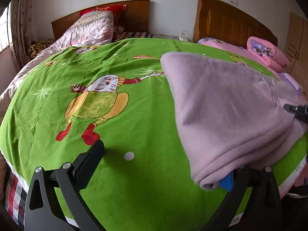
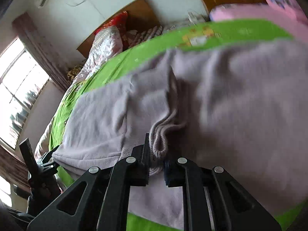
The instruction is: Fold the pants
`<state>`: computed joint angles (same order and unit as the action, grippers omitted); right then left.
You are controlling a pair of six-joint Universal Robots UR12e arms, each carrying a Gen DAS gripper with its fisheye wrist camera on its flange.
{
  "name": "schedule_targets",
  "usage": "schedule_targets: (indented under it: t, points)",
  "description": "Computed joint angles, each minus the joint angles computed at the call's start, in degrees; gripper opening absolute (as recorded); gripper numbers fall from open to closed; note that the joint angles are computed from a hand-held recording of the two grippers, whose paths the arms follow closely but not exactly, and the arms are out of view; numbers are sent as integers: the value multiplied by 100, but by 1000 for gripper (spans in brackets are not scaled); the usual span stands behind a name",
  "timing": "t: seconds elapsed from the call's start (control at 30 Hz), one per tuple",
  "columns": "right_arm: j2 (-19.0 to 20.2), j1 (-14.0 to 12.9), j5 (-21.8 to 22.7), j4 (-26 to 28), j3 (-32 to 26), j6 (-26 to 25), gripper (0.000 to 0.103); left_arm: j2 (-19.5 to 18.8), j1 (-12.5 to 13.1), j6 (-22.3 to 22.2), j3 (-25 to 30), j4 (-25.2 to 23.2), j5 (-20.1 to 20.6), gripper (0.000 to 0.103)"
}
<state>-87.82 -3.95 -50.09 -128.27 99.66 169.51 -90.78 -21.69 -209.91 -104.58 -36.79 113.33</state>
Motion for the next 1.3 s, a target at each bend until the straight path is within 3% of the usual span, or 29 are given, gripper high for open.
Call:
schedule_targets:
  t: [0.2,0.4,0.6,0.73,0.8,0.87,0.93,1.17,1.27,1.3]
  points:
    - [-160,-83,396,-224,-71,-145,14,19,11,-110,-15,-42,-17,102]
    - [-62,9,80,128,13,1,14,10,-42,-263,-32,15,137,102]
    - [-77,-15,624,-533,-61,221,14,107,-97,-963,-259,702,413,101]
    - [-76,-6,965,-850,-138,83,14,97,-160,-1263,-297,598,638,101]
    - [-81,6,795,-615,-113,-164,14,49,-254,-1182,-255,438,889,101]
    - [-1,6,485,-40,-115,-172,14,-4,-307,-1076,-189,277,1037,101]
    - [76,1,378,389,-89,-136,14,1,-279,-1081,-146,117,971,102]
    - [-87,-1,635,-273,-76,-205,14,38,-257,-1237,-117,-96,933,102]
    - [-49,4,325,184,-70,-351,14,2,-298,-1216,-47,-299,1016,102]
    - [3,1,224,399,-39,-288,8,-9,-307,-1175,-19,-382,1035,102]
